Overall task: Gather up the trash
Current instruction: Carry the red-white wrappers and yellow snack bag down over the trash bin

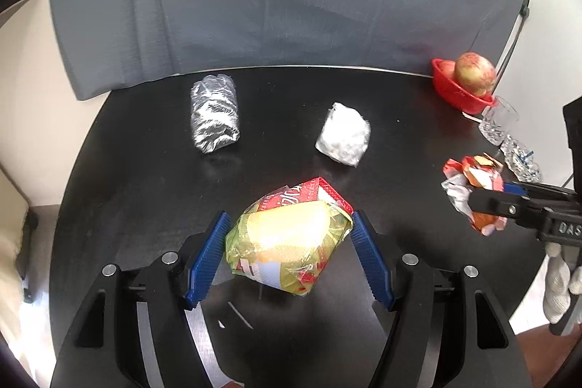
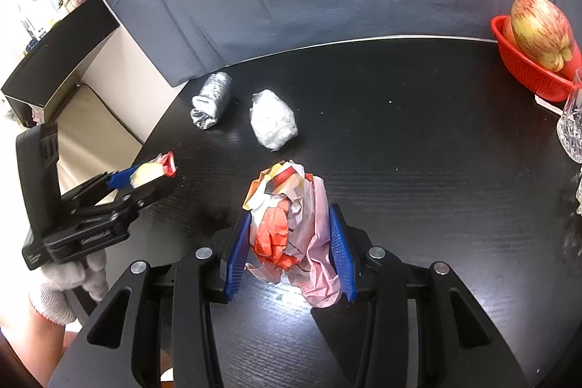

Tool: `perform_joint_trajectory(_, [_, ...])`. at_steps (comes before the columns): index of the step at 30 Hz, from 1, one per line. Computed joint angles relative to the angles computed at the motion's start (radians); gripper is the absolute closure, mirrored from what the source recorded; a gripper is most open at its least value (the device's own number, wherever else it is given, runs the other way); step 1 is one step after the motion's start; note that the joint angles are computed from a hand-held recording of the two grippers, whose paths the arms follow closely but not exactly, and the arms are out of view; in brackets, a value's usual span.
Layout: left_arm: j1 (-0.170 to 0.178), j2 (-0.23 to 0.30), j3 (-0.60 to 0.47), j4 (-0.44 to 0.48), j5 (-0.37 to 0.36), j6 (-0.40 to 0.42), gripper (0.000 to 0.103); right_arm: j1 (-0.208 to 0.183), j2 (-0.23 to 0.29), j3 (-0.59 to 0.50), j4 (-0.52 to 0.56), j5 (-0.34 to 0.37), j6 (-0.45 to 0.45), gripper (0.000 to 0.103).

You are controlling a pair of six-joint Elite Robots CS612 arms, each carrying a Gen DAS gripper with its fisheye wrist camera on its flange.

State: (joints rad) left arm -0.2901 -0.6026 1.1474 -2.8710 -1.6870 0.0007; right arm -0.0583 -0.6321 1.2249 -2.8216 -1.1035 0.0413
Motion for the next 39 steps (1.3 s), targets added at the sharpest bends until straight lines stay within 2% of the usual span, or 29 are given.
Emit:
perform_joint_trajectory(21, [-0.013,-0.169,0.363,-0.239,-0.013,-0.099,0.037,0.004,-0.117,0.256,-0.215,0.091,0.028,0.060])
perform_joint_trajectory(39, [-0.025,-0.270,0.584,-0.335,-0.020,-0.113,0.037,0.022,-0.209,0.467,-0.306,0.085,-0.003,0.060])
